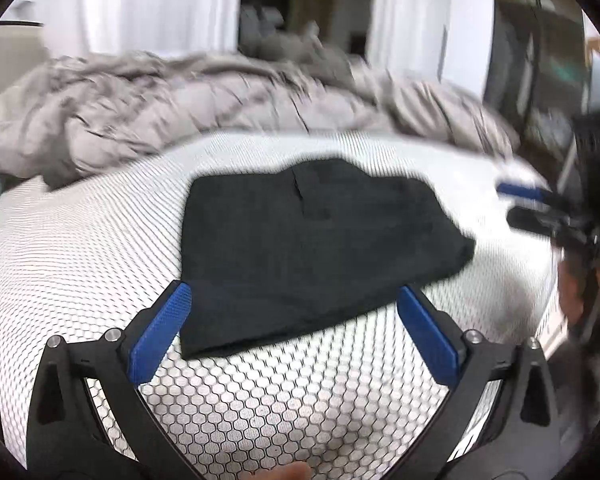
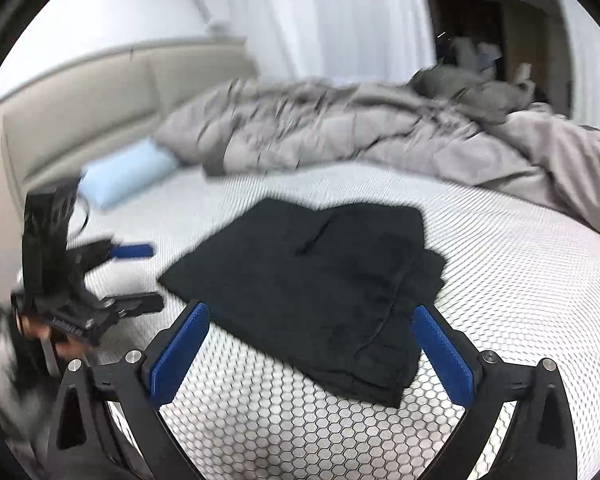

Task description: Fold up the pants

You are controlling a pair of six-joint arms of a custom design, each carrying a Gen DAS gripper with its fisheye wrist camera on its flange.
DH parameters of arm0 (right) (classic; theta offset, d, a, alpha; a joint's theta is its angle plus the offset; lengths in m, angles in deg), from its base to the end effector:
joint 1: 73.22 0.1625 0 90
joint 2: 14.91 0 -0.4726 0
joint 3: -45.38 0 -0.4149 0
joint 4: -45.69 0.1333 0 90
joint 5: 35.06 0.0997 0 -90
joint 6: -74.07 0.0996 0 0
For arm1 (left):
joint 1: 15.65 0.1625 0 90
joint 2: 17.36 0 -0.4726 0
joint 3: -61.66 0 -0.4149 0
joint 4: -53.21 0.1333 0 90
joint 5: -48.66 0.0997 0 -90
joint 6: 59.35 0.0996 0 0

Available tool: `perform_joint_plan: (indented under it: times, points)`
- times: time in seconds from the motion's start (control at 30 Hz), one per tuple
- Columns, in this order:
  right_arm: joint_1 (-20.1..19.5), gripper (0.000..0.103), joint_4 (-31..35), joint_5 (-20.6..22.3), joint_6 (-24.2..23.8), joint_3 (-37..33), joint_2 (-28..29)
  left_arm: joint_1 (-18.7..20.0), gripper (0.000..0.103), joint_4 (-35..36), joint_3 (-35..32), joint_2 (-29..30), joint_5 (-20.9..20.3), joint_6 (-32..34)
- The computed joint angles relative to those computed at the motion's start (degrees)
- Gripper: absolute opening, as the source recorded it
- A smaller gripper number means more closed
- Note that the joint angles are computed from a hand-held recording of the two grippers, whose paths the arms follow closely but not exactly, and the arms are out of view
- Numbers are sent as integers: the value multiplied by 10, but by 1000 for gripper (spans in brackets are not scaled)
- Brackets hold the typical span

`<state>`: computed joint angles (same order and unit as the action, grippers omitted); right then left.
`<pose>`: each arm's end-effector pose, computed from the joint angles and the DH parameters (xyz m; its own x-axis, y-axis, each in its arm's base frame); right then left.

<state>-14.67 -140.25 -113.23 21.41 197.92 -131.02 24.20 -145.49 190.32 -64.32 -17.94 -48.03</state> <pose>-0.0047 -0.3024 0.3769 -0.7728 -0.1258 0.6220 -0.5766 0.5487 -0.6054 -0.2829 -0.4613 0.0612 -0.5781 0.6897 -0.4361 0.8133 0.4442 -0.3757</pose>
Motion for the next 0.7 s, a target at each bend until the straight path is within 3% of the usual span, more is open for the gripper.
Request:
perform_joint_plan:
  times: [0.17, 0.33, 0.47, 0.6, 0.7]
  points:
    - [-72, 103, -46, 77, 8, 44, -35, -14, 102, -78, 22, 7, 37, -2]
    - [-57, 103, -151, 37, 9, 62, 27, 2, 102, -53, -1, 15, 38, -27]
    - [-53, 103, -160, 35, 12, 58, 46, 19, 102, -20, -28, 28, 7, -36]
    - [-57, 103, -197, 46, 21, 65, 62, 17, 102, -33, -36, 46, 18, -23]
    - [-67, 103, -189, 61, 32, 65, 51, 18, 102, -34, -41, 53, 19, -12]
